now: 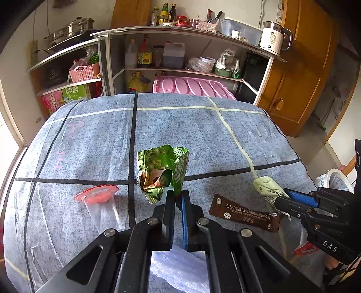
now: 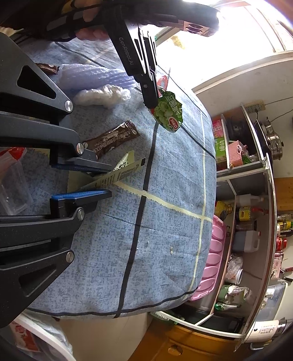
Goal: Collect trash
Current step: 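Grasp the green snack bag with the left gripper while the right grasps the pale green strip, then carry the green snack bag and pale green strip over the bin with both grippers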
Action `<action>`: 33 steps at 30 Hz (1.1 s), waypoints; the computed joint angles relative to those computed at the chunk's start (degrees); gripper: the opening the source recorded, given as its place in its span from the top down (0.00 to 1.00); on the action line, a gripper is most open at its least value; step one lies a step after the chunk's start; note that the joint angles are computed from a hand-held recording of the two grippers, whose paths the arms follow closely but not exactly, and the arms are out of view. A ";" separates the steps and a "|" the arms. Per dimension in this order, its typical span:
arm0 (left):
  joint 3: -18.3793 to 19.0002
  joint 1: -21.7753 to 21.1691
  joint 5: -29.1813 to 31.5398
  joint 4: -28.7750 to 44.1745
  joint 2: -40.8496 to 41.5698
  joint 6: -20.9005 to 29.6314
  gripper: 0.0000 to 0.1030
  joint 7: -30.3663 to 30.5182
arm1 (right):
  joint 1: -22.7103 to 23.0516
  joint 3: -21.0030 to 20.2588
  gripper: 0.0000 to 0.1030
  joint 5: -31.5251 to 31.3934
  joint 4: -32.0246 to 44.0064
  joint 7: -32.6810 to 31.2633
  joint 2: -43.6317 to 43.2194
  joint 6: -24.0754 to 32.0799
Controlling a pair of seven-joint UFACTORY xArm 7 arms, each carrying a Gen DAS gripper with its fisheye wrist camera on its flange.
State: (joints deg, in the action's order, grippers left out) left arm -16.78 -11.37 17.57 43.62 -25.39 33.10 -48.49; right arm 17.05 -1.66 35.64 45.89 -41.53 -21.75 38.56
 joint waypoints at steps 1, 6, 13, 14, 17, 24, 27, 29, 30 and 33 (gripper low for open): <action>0.04 -0.15 -0.05 -0.02 -0.28 -0.16 0.95 0.10 | 0.01 -0.18 0.86 0.29 -0.08 -0.13 -0.30 0.00; -0.76 -0.32 0.06 0.28 -1.65 0.30 0.95 -0.24 | 0.16 -1.00 0.86 1.71 -0.61 -0.49 -1.88 -0.30; -2.42 -1.08 0.18 1.28 -3.07 1.25 0.95 -0.76 | 0.04 -2.87 0.86 3.45 -2.02 -0.95 -5.51 0.45; -2.68 -1.13 0.28 1.49 -3.20 1.44 0.95 -0.94 | -0.08 -3.08 0.86 3.49 -2.39 -1.00 -6.21 0.46; -3.53 -1.58 0.36 2.17 -3.80 1.80 0.95 -1.59 | -0.38 -4.23 0.86 3.74 -3.24 -1.05 -8.35 1.26; -6.91 -2.75 1.96 5.52 -3.18 3.24 0.95 -3.75 | -2.20 -7.08 0.86 3.02 -4.77 -0.40 -13.59 3.14; -8.03 -3.79 2.45 7.39 -1.89 3.24 0.95 -4.59 | -3.49 -8.36 0.86 1.85 -5.51 -0.19 -16.00 3.87; -8.89 -4.38 3.12 8.92 -0.63 3.31 0.95 -5.25 | -4.47 -9.33 0.86 1.01 -5.92 0.00 -17.62 4.36; -9.45 -4.60 3.69 9.68 -0.02 3.27 0.95 -5.85 | -5.07 -9.76 0.86 0.44 -6.07 0.23 -18.29 4.60; -10.91 -5.57 5.57 12.30 2.60 3.06 0.95 -7.24 | -6.86 -11.42 0.86 -1.10 -6.39 0.60 -20.12 5.32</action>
